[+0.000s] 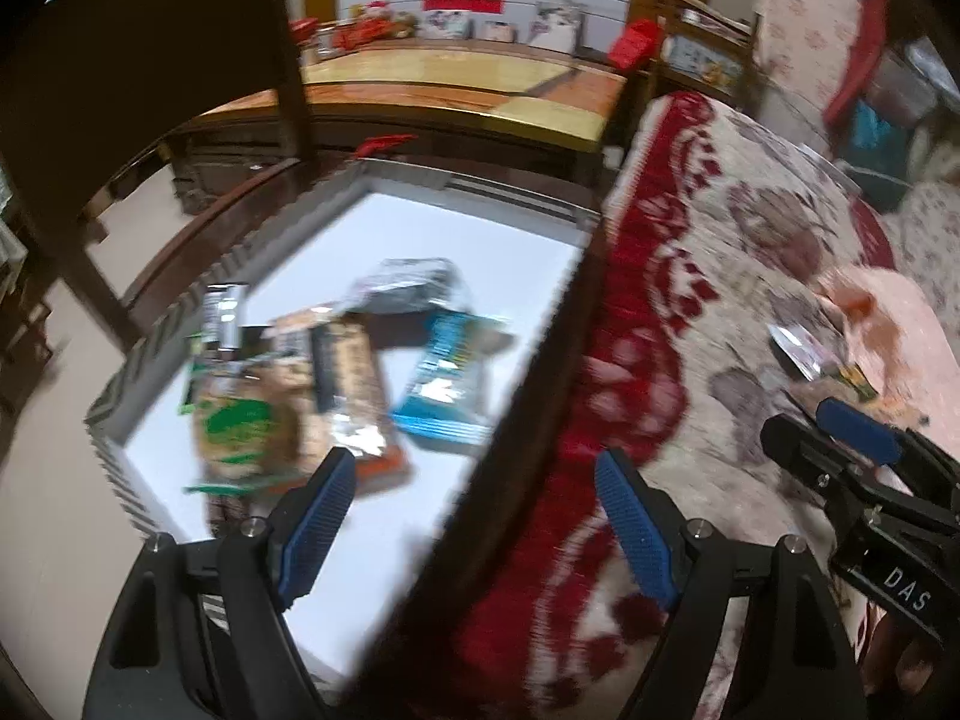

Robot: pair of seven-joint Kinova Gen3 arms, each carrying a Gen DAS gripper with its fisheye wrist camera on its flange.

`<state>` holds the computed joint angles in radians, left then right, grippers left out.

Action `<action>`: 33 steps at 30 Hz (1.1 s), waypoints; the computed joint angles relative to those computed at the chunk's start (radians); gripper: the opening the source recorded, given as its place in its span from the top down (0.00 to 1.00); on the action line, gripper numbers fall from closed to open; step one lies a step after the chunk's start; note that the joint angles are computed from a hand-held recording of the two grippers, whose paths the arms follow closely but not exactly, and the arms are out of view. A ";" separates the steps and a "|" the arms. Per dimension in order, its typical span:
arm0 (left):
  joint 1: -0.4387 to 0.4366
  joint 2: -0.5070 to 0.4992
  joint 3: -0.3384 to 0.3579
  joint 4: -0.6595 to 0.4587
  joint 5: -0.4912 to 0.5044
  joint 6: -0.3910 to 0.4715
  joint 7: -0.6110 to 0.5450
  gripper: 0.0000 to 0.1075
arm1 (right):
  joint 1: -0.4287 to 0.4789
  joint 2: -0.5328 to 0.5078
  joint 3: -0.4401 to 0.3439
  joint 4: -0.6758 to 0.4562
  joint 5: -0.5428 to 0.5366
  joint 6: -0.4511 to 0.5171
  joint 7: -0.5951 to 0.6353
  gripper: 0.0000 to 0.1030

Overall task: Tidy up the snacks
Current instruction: 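Move both tools back to the remaining snacks on the bedspread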

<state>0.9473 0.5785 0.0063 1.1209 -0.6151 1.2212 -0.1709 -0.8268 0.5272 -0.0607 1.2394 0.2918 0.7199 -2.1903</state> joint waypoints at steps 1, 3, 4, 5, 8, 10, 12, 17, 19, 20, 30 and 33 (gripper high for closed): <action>0.002 0.011 0.006 -0.018 -0.001 0.003 -0.015 0.22 | -0.005 -0.023 0.015 0.041 0.013 -0.018 -0.019 0.38; 0.013 0.029 0.008 -0.050 -0.003 0.008 -0.037 0.23 | -0.003 -0.050 0.023 0.087 0.028 -0.036 -0.041 0.38; 0.020 0.036 0.006 -0.064 -0.005 0.008 -0.046 0.23 | -0.001 -0.066 0.027 0.114 0.036 -0.043 -0.055 0.38; 0.027 0.045 0.004 -0.080 -0.007 0.010 -0.055 0.22 | 0.000 -0.084 0.032 0.144 0.048 -0.054 -0.072 0.38; 0.050 0.070 -0.007 -0.121 -0.016 0.008 -0.076 0.22 | 0.017 -0.133 0.033 0.228 0.078 -0.094 -0.114 0.38; 0.060 0.092 -0.011 -0.156 -0.015 0.014 -0.103 0.22 | 0.023 -0.165 0.037 0.283 0.106 -0.121 -0.145 0.38; 0.066 0.109 -0.016 -0.185 -0.005 0.017 -0.125 0.22 | 0.028 -0.190 0.036 0.324 0.135 -0.138 -0.175 0.38; 0.090 0.155 -0.035 -0.275 0.013 0.042 -0.183 0.22 | 0.065 -0.237 0.017 0.415 0.167 -0.173 -0.223 0.38; 0.102 0.159 -0.048 -0.282 0.010 0.029 -0.185 0.22 | 0.077 -0.255 0.016 0.454 0.184 -0.198 -0.249 0.38; 0.108 0.160 -0.054 -0.281 0.009 0.020 -0.183 0.22 | 0.083 -0.263 0.015 0.472 0.192 -0.214 -0.261 0.38; 0.124 0.179 -0.070 -0.257 0.018 -0.025 -0.187 0.22 | 0.113 -0.298 0.001 0.576 0.279 -0.303 -0.329 0.38; 0.128 0.170 -0.075 -0.221 0.008 -0.050 -0.173 0.22 | 0.119 -0.299 0.013 0.593 0.276 -0.335 -0.351 0.38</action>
